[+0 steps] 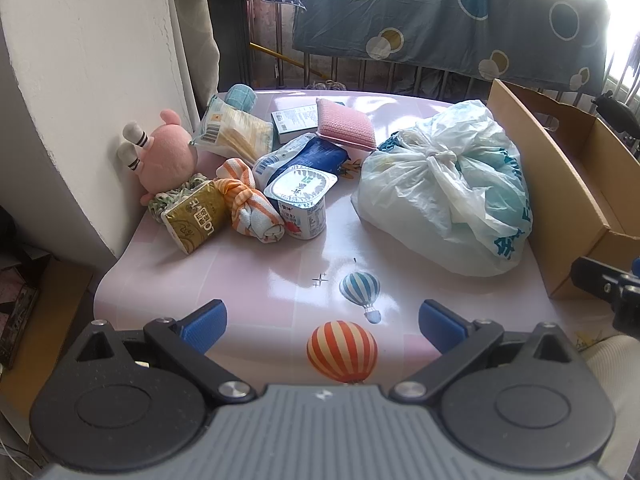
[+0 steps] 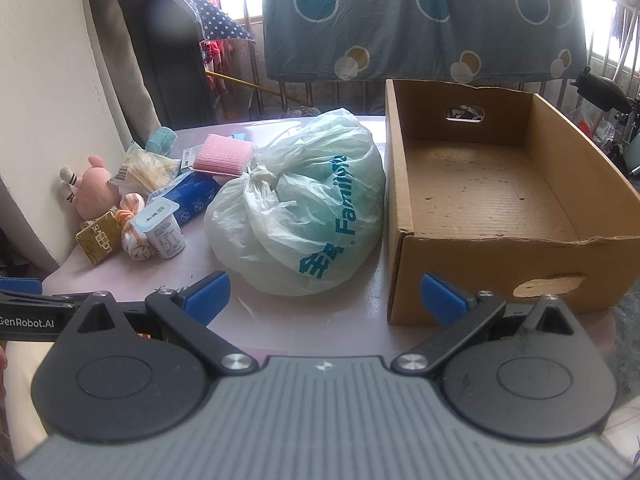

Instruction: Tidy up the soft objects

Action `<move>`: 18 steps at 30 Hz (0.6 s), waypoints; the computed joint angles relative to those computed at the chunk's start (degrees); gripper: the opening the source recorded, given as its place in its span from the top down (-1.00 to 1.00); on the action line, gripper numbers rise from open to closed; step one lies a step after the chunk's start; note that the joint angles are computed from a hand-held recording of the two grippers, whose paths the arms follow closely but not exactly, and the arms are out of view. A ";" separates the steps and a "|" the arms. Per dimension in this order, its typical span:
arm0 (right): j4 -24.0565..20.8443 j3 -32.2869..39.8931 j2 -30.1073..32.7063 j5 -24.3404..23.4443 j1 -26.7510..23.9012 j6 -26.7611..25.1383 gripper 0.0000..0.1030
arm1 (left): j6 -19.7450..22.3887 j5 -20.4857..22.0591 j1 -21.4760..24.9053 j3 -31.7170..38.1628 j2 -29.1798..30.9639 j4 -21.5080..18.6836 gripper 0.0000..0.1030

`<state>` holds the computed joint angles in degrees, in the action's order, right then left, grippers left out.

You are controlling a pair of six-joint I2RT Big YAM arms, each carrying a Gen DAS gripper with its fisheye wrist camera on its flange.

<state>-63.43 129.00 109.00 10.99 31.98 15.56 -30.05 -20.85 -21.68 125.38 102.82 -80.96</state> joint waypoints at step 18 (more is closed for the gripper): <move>1.97 -1.61 -0.83 0.07 -0.22 0.04 -0.98 | 0.08 0.38 0.56 -0.80 -0.47 0.26 -0.99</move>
<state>-61.47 127.39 108.17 11.06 31.77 15.60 -29.98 -20.47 -21.12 124.59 102.35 -80.70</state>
